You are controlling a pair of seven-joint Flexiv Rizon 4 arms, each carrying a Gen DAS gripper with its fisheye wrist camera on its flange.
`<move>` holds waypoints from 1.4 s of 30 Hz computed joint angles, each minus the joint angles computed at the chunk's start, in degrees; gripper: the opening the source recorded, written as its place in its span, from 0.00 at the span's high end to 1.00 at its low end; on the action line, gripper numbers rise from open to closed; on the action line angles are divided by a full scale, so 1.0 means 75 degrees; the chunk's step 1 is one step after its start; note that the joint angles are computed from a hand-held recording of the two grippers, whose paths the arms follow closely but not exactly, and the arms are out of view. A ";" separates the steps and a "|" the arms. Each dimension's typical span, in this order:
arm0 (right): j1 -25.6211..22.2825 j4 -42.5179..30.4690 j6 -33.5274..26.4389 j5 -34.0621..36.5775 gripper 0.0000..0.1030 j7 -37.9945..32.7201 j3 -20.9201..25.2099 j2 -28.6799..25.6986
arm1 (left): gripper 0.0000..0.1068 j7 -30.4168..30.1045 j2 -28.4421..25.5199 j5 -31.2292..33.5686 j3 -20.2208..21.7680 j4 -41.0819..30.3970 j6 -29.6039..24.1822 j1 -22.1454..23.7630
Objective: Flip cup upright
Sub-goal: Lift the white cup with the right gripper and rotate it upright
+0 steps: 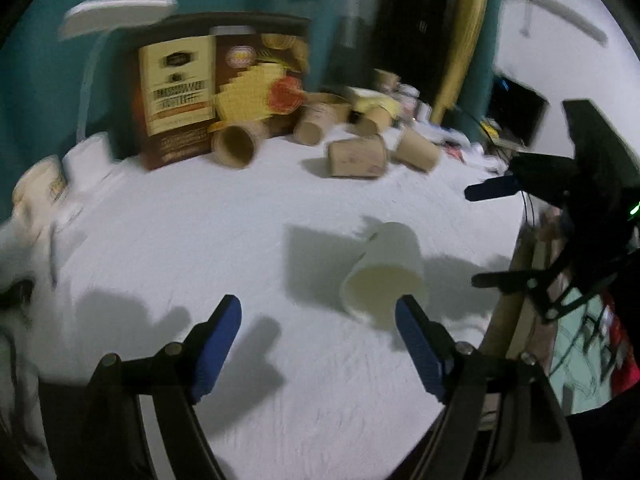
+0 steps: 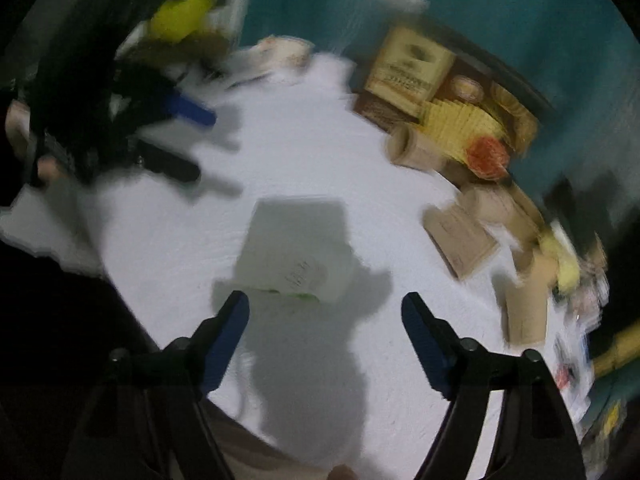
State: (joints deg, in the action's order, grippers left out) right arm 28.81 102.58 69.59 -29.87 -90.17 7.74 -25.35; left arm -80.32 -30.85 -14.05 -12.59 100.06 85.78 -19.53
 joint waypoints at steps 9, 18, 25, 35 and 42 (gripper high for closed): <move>0.0299 -0.1275 -0.1935 -0.0502 0.23 -0.2689 0.0159 -0.0766 | 0.25 -0.0737 0.0184 -0.0468 -0.0775 0.1267 0.1062 0.0926; 0.0761 -0.2779 -0.4056 0.0016 0.23 -0.4395 0.0168 -0.1546 | 0.25 -0.0824 0.0182 -0.0168 -0.1749 0.1726 0.1474 0.1961; 0.1103 -0.3518 -0.5062 0.0144 0.23 -0.5029 0.0075 -0.1963 | 0.25 -0.0966 0.0148 0.0110 -0.2241 0.1928 0.1458 0.2568; 0.1331 -0.3813 -0.5282 -0.0033 0.32 -0.5266 -0.0091 -0.2161 | 0.25 -0.0935 0.0042 0.0155 -0.2419 0.1987 0.1415 0.2745; 0.1169 -0.3890 -0.5059 0.0300 0.33 -0.4842 -0.0080 -0.2056 | 0.25 -0.1016 0.0041 0.0130 -0.2330 0.1964 0.1355 0.2646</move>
State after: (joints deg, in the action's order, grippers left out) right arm 37.57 73.41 31.65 -27.62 -126.49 7.14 -40.77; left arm -87.94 -30.54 -13.08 -30.06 114.79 95.95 0.31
